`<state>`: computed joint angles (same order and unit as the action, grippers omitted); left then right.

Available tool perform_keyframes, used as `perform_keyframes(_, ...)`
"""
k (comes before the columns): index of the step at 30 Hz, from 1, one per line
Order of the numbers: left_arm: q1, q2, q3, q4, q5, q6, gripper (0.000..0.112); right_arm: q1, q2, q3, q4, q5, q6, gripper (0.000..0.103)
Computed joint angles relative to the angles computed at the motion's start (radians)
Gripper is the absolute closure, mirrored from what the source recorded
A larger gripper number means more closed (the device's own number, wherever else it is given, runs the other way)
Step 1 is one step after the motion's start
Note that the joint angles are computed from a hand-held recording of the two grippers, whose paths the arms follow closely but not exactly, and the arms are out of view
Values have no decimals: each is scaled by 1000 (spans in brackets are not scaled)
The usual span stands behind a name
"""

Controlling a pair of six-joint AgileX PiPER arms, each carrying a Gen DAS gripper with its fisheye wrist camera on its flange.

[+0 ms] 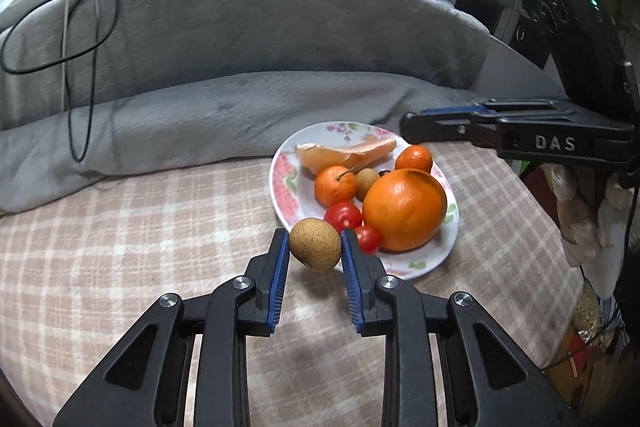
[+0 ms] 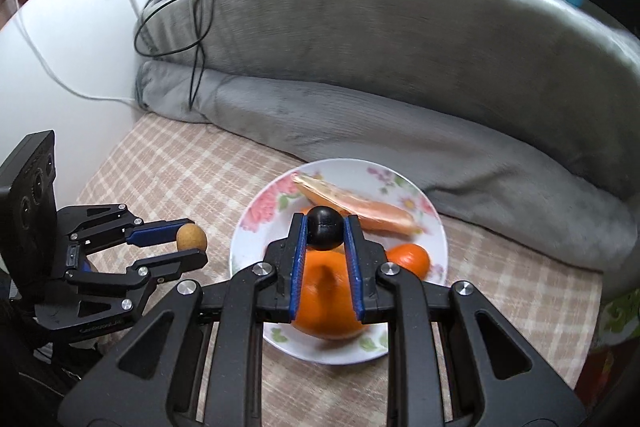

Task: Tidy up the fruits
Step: 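Carry the brown fruit and black fruit over the plate with both tools, then open both tools to drop the brown and black fruits onto the plate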

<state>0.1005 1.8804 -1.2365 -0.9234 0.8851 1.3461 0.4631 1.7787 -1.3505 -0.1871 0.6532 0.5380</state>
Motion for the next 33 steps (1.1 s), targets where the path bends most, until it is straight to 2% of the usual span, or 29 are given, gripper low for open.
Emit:
perform_keyframes(9,-51,57,-67,22,-32,-47,88,-38,-70,124,22,-60,38,83)
perform_keyframes(29,-87,51,-87,4,-35,-48,87,-49,-44,127,88,-111,-9,82)
perform_keyframes(31,-87,44,-84,1,-36,-48,87,-47,-50,133,85,-115,-1,78)
perform_keyframes(33,-86,40,-84,-1,-37,-49,87,-46,-61,144,69,-124,19,56)
